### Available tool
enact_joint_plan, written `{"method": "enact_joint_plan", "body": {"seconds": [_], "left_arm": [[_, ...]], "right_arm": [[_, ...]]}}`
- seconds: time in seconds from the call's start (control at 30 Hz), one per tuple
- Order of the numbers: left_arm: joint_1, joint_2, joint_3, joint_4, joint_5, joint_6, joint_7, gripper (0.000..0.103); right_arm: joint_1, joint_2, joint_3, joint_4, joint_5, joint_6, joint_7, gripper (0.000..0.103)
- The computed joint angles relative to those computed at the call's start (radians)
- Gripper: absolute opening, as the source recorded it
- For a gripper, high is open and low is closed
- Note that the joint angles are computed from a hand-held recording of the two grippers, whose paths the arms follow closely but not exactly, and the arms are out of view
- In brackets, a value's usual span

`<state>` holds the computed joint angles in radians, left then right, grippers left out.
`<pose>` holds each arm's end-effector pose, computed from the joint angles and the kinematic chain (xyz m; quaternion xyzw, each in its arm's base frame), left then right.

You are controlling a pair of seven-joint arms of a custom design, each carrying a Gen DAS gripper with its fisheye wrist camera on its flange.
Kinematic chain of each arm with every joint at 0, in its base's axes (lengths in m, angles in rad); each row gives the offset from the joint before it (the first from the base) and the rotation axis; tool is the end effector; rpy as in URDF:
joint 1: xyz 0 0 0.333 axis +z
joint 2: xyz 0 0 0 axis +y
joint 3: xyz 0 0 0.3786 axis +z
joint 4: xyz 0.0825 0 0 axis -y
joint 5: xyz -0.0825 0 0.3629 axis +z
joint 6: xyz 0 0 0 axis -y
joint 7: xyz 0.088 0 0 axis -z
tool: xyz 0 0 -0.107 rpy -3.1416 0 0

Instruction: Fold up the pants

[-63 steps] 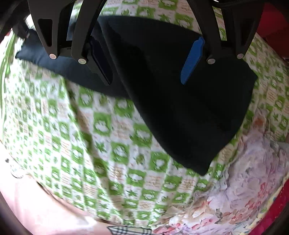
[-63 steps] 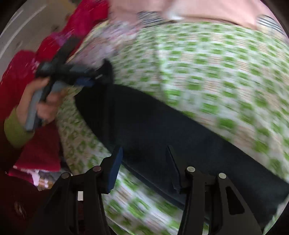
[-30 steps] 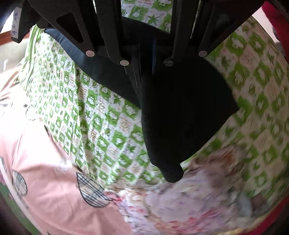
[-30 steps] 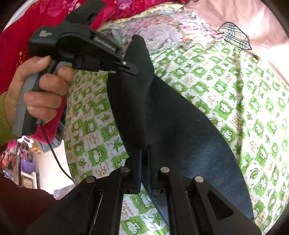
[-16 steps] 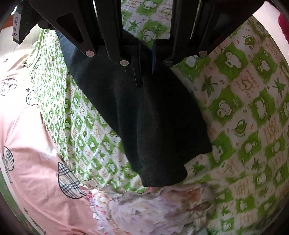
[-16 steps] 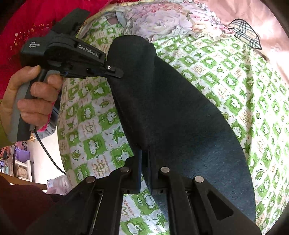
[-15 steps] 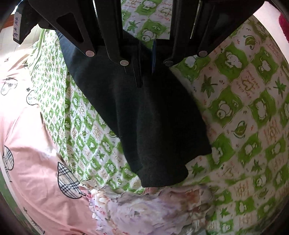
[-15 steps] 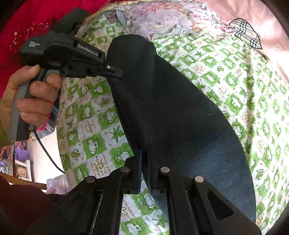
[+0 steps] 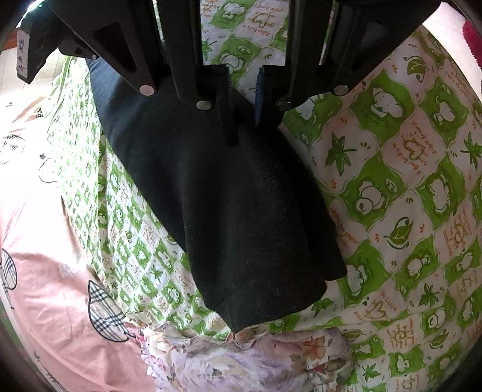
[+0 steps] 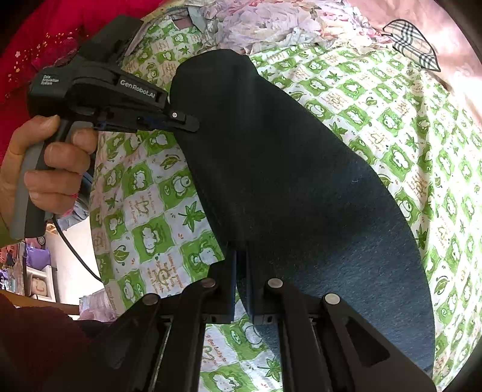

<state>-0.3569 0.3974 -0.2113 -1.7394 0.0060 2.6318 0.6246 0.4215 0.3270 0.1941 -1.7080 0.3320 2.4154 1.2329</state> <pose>0.6023 -0.3574 0.4779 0.8095 -0.5306 0.2499 0.0282 0.5659 0.3802 0.5136 -0.8837 0.3981 0.0155 0.2457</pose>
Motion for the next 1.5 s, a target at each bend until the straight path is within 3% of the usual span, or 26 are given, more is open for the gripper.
{"method": "enact_joint_plan", "body": {"seconds": [0.13, 0.23, 0.3, 0.4, 0.77, 0.9, 1.13, 1.4, 1.5], "left_arm": [[0.008, -0.022, -0.002, -0.022, -0.011, -0.008, 0.007, 0.017], [0.002, -0.044, 0.016, -0.03, 0.018, -0.04, -0.022, 0.038], [0.007, -0.057, 0.022, -0.037, 0.024, -0.049, -0.044, 0.042], [0.024, -0.058, 0.023, -0.022, 0.015, -0.095, -0.065, 0.057], [0.043, 0.025, 0.026, 0.135, 0.044, -0.219, -0.023, 0.059], [0.053, 0.04, 0.028, 0.153, 0.038, -0.237, -0.003, 0.059], [0.073, 0.049, 0.015, 0.134, 0.002, -0.219, 0.064, 0.059], [0.061, 0.12, 0.02, 0.229, 0.003, -0.244, 0.122, 0.058], [0.045, 0.138, 0.034, 0.256, 0.027, -0.245, 0.121, 0.053]], "right_arm": [[-0.004, 0.01, -0.003, 0.018, 0.004, -0.035, 0.021, 0.011], [-0.019, 0.009, 0.004, 0.024, 0.041, -0.047, 0.012, 0.015], [-0.032, 0.006, 0.008, 0.028, 0.078, -0.044, 0.004, 0.018], [-0.045, 0.005, 0.007, 0.038, 0.122, -0.03, 0.009, 0.022], [-0.124, 0.157, -0.025, 0.261, 0.205, -0.025, 0.223, 0.023], [-0.139, 0.263, -0.036, 0.406, 0.149, -0.113, 0.306, 0.023], [-0.126, 0.404, -0.004, 0.618, 0.085, -0.338, 0.269, 0.023], [-0.089, 0.418, -0.019, 0.655, 0.029, -0.399, 0.238, 0.024], [-0.065, 0.405, -0.036, 0.64, -0.012, -0.38, 0.212, 0.016]]}}
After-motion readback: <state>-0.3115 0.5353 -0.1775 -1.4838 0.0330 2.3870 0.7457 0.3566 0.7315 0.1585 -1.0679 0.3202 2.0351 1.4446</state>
